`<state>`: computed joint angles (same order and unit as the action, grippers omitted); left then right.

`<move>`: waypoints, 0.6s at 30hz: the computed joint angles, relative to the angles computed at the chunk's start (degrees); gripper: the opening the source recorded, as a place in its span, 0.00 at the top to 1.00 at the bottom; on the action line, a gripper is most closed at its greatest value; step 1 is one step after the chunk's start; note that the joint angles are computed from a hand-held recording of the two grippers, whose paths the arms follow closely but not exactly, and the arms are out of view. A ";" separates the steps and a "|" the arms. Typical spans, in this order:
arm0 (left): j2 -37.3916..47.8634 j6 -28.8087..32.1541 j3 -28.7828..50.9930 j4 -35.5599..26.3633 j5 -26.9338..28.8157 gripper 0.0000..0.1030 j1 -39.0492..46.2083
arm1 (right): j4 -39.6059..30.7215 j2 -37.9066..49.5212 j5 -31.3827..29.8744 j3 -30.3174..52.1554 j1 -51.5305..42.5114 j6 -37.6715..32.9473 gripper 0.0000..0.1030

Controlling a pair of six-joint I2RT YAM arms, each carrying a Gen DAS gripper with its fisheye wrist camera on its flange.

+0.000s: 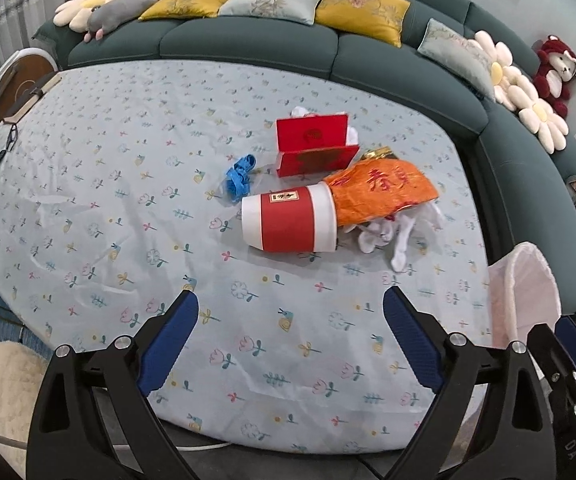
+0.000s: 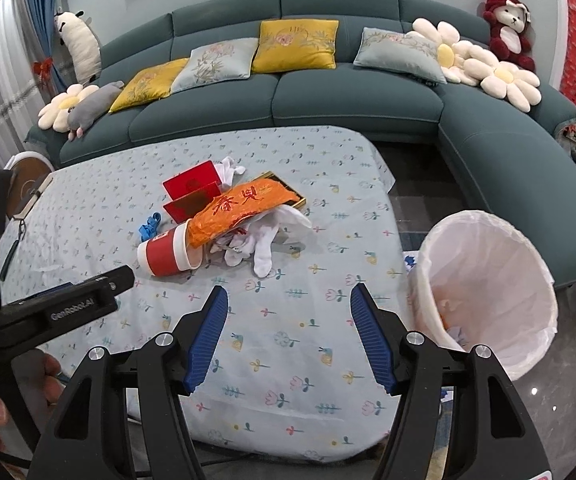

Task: Collect trash
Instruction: 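Move both tools back toward the remaining trash on the table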

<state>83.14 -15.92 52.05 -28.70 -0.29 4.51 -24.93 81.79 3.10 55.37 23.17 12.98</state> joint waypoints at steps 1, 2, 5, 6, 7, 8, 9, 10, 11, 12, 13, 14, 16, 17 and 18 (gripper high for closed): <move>1.34 0.30 0.43 0.38 -0.01 0.13 0.16 | 0.28 1.40 -0.27 0.71 0.03 0.21 0.40; 3.23 0.38 1.23 0.70 -0.12 0.13 0.25 | 0.41 2.09 -0.32 1.07 0.05 0.27 0.40; 7.78 0.03 3.61 1.57 0.00 0.13 0.43 | 0.93 5.57 -0.54 3.14 0.09 0.33 0.40; 9.16 -0.03 4.50 1.81 0.04 0.13 0.40 | 1.05 6.68 -0.73 3.86 -0.01 0.33 0.40; 10.93 -0.03 5.63 2.28 -0.04 0.13 0.35 | 1.18 7.97 -0.83 4.72 -0.02 0.38 0.40; 12.12 -0.05 6.40 2.57 -0.19 0.13 0.26 | 1.30 9.34 -0.89 5.65 -0.04 0.39 0.40; 13.66 -0.09 7.52 2.60 -0.39 0.13 0.11 | 1.32 10.55 -0.96 6.55 -0.09 0.37 0.40; 15.22 -0.01 8.61 2.52 -0.32 0.13 0.18 | 1.34 12.08 -1.11 7.70 -0.13 0.38 0.40; 17.26 0.03 10.06 2.36 0.03 0.13 0.31 | 1.37 13.18 -1.23 8.55 -0.19 0.35 0.40; 19.05 0.00 11.37 2.07 0.16 0.13 0.43 | 1.35 14.08 -1.35 9.30 -0.28 0.28 0.40; 20.80 -0.19 12.61 1.85 0.32 0.13 0.64 | 1.38 15.42 -1.50 10.37 -0.36 0.14 0.40; 21.88 -0.36 13.30 1.83 0.62 0.13 0.78 | 1.45 16.26 -1.50 11.02 -0.32 0.12 0.40; 24.46 -0.68 15.09 1.60 0.99 0.13 1.04 | 1.44 18.33 -1.65 12.77 -0.44 -0.06 0.40; 25.29 -0.62 15.72 1.58 1.26 0.13 1.18 | 1.42 19.02 -1.73 13.34 -0.53 -0.13 0.40; 26.26 -0.54 16.47 1.42 1.50 0.13 1.27 | 1.40 19.80 -1.86 13.95 -0.66 -0.15 0.40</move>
<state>109.40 -16.45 68.52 -27.28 1.21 5.78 -23.53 101.59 1.24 69.32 22.50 12.82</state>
